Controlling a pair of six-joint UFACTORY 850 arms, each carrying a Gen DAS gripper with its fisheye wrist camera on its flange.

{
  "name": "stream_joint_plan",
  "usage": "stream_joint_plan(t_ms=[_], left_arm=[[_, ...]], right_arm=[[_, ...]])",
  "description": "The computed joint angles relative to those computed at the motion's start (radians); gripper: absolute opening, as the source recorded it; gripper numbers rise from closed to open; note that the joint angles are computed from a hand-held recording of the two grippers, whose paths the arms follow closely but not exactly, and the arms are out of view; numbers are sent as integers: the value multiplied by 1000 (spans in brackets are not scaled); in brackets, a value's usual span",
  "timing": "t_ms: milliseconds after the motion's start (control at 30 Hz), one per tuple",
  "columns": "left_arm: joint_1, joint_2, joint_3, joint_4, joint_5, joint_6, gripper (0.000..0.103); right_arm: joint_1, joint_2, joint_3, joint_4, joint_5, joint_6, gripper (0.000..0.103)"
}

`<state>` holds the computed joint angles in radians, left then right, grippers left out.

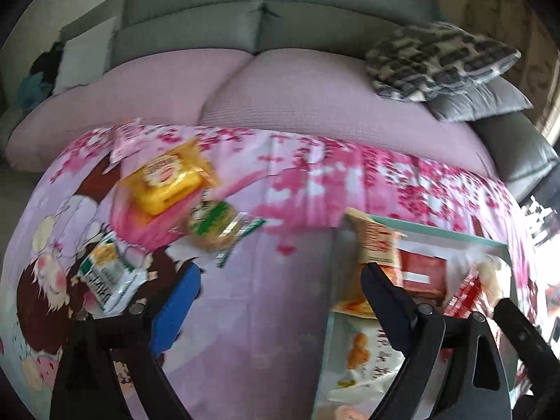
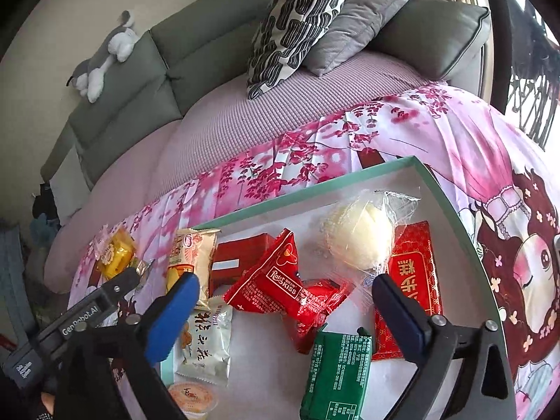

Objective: Organize snacks
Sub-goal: 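Move both tools back toward the remaining snacks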

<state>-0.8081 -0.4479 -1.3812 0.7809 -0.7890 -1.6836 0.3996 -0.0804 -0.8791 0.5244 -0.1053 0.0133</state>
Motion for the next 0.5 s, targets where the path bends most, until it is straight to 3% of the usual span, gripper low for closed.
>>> stream_joint_plan(t_ms=[200,500], left_arm=[[-16,20,35,57,-60,-59,102],[-15,55,91,32,-22,-63,102]], right_arm=[[-9,-6,2,108,-12,-100,103],[-6,1,4,191,-7,-178,103]])
